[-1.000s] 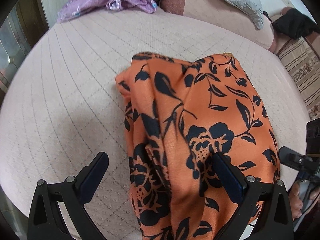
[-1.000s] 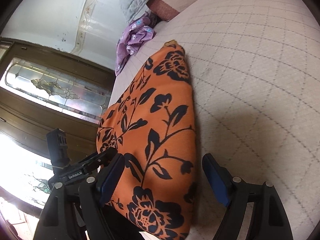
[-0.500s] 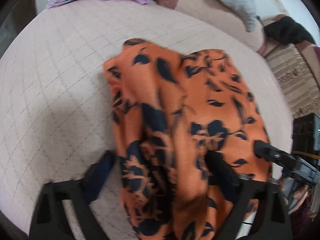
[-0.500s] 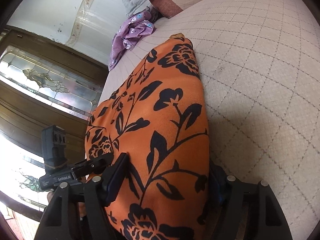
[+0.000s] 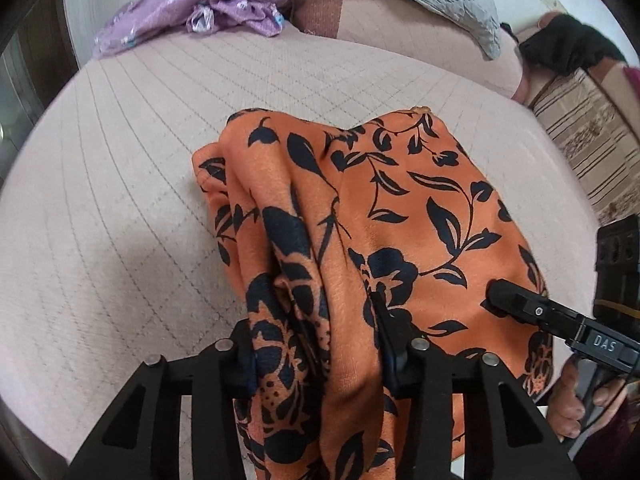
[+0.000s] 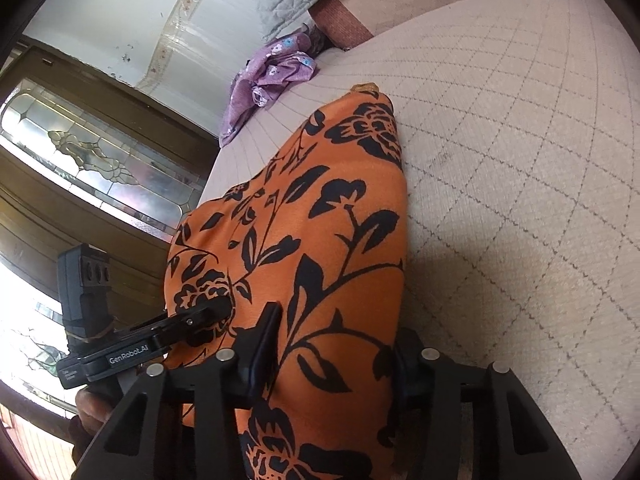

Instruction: Fold small clothes

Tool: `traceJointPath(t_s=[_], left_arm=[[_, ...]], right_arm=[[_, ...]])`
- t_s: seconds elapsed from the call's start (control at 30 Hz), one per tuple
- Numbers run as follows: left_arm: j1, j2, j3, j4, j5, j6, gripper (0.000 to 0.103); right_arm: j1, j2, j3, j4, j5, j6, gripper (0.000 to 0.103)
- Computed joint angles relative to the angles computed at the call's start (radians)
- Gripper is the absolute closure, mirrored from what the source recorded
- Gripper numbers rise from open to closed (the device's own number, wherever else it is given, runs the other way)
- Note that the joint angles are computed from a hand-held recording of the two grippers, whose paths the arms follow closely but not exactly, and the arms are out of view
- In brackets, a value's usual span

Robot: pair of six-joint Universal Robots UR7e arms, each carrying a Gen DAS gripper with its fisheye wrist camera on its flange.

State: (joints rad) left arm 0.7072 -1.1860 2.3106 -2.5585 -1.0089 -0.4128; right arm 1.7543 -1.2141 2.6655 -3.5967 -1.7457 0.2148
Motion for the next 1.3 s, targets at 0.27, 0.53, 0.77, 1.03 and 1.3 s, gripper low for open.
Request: traceJointPath(t_s=[0.27,0.53,0.77,1.03,1.3], left_arm=[[-0.034,0.007,-0.004,0.048,-0.007,-0.047,0.057],[0.1,0.038,-0.049,0.055,-0.193,-0.095,0.018],[0.041,0.059,-0.041,0.007,-0.11,-0.088,0.058],[-0.085,0.049,-0.033,0.004,-0.039,-0.103,0.065],[-0.213,0.16,-0.106,0.009,0.008,-0.103,0.065]], right_arm=[[-0.01,-0.079,0.051,-0.008,0.008,-0.034,0.06],[-0.106,-0.11,0.08,0.027,0.09,-0.047,0.05],[-0.082,-0.069,0.068,-0.014,0.078,-0.057,0.052],[0.051,-0.139,0.063,-0.046,-0.066,-0.099,0.061],[0.015,-0.449,0.102,0.123,-0.079,-0.166,0.061]])
